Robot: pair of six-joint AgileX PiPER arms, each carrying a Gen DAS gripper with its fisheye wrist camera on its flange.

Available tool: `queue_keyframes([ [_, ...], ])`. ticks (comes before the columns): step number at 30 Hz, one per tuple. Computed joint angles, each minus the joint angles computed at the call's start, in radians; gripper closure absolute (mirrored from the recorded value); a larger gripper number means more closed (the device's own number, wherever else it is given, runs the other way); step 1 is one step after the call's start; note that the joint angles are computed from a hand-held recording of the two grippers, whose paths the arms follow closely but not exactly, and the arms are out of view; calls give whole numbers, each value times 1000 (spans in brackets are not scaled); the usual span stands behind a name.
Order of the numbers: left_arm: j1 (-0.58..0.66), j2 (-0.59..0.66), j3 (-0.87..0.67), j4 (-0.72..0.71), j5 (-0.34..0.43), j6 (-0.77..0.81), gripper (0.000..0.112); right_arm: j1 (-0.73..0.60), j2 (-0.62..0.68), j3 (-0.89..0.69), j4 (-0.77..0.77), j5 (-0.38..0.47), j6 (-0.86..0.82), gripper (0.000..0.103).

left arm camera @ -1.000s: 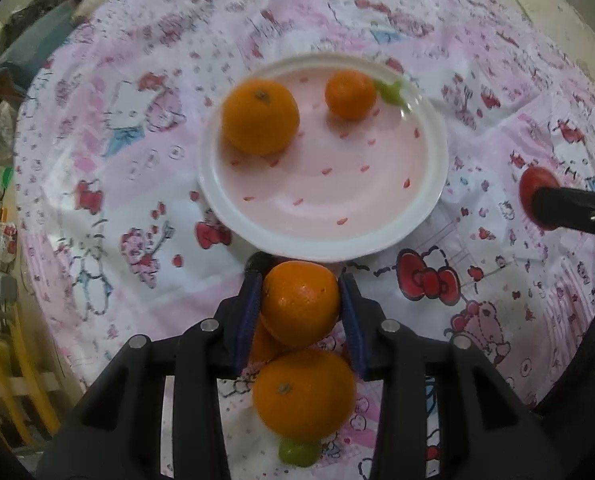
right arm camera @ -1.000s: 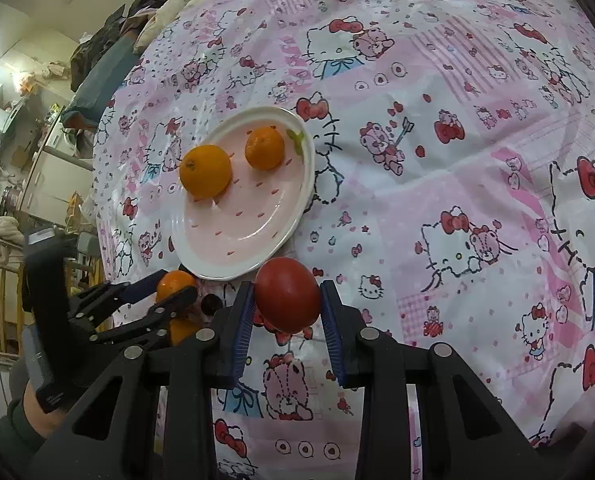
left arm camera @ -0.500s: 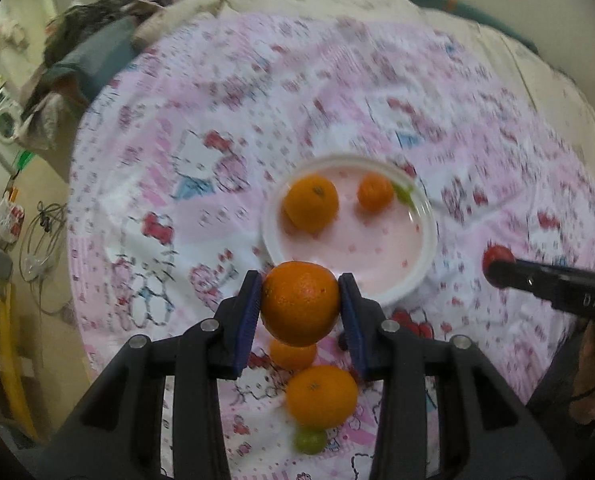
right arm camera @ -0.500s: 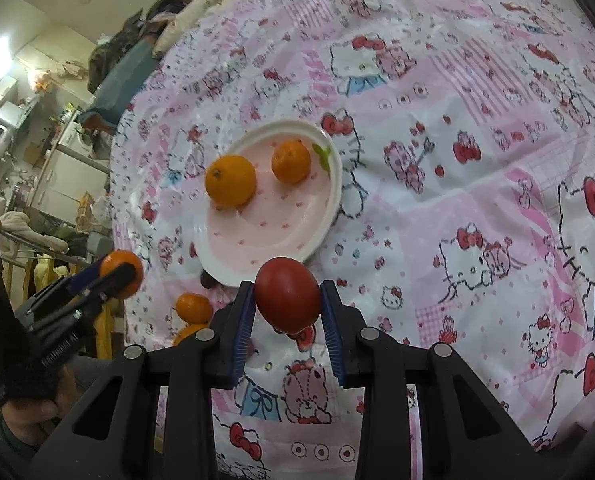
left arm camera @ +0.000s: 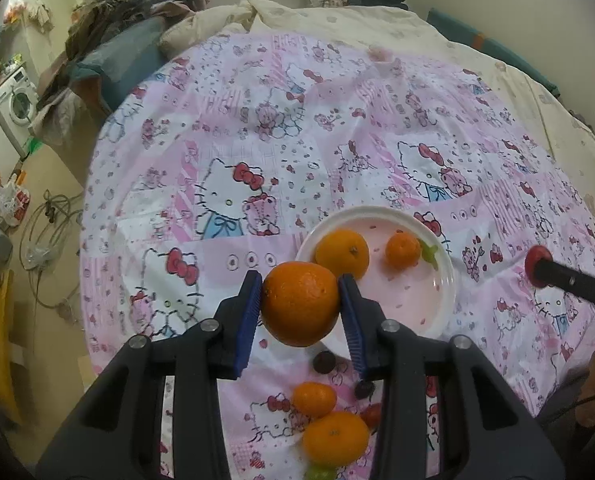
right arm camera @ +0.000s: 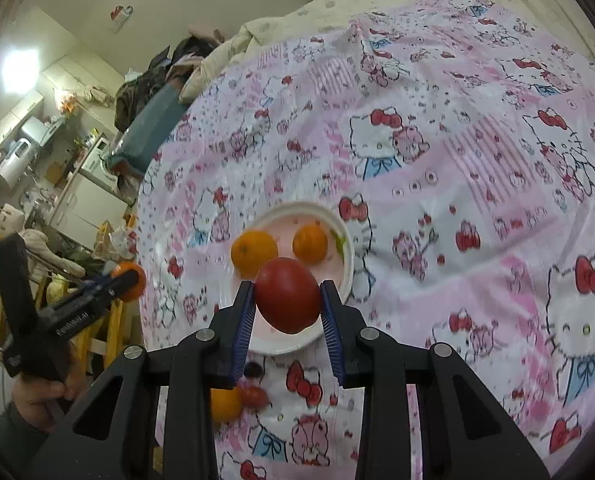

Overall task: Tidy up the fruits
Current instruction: 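Place the tomato and mandarin onto the plate and open both grippers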

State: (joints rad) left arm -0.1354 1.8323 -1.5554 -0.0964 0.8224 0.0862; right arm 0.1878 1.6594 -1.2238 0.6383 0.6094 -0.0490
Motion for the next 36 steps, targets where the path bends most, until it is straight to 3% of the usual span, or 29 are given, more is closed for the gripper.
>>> queue_keyframes([
  [5,-11,70,-36,-43,-1,22,78,-105,119,-74,295,127,-209,69],
  [15,-70,250,-113,-43,40,9,77,-70,334,-330,108,200,-70,69],
  [20,-69,351,-193,-23,101,-31,77,-63,451,-480,76,261,-49,68],
  [27,-89,393,-239,17,108,-47,76,-15,705,-880,4,411,31,68],
  [32,-88,395,-247,17,107,-25,74,-20,803,-1022,22,453,70,64],
  [36,-88,400,-257,32,101,-45,58,-19,825,-1048,11,460,87,59],
])
